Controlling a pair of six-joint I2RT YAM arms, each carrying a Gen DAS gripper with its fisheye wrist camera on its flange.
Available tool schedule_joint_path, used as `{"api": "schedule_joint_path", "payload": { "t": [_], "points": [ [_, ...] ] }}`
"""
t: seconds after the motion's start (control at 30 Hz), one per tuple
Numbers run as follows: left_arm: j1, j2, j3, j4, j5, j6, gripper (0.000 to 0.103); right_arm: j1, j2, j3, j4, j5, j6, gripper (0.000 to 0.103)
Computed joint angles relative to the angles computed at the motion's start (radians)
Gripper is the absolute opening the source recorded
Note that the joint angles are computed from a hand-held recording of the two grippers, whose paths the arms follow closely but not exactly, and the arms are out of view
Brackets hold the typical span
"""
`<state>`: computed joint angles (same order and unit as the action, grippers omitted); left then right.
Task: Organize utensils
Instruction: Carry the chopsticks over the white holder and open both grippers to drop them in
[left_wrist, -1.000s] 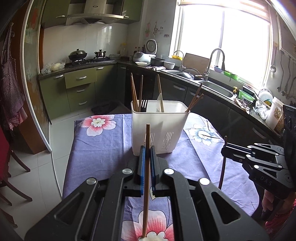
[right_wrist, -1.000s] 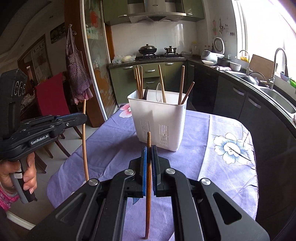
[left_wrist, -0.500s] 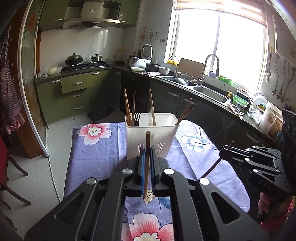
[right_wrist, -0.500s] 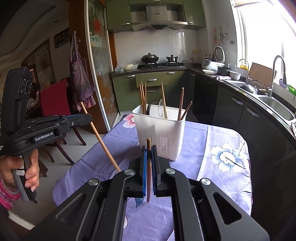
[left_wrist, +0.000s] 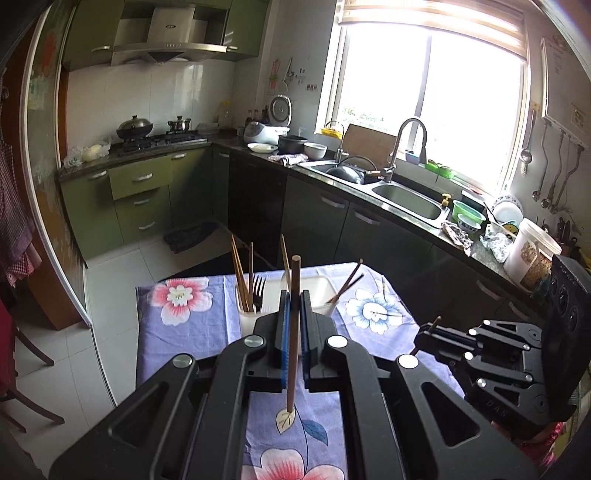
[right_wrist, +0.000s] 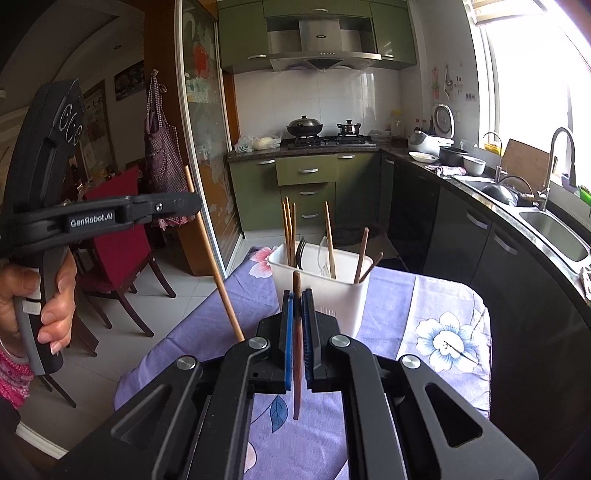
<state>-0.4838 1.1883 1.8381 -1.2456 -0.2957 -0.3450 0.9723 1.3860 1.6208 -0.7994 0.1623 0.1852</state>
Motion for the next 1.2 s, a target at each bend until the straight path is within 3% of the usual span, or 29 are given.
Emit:
{"api": "schedule_joint_path", "payload": {
  "t": [0.27,0.5,0.6,1.07,1.2],
  "points": [
    [0.049,0.204,0.377,-0.098,0.015,0.067,0.005,-0.015,0.078,0.156,-0.054,-0.001,-0.027,0.006],
    [0.139,0.446,0.795,-0.188,0.033,0.119,0.005,-0.050,0.096,0.151,-0.053,-0.042,-0.026,0.006],
    [0.171,0.516,0.868,-0.179,0.033,0.137,0.005,-0.063,0.088,0.127,-0.047,-0.055,-0.025,0.006],
    [0.258,0.333,0.154,0.159,0.119,0.155,0.005,-0.100,0.091,0.121,-0.035,-0.091,-0.028,0.006],
    [0.279,0.184,-0.098,0.281,0.148,0.151,0.012,-0.096,0.111,0.170,-0.050,-0.090,-0.025,0.006]
  ]
}}
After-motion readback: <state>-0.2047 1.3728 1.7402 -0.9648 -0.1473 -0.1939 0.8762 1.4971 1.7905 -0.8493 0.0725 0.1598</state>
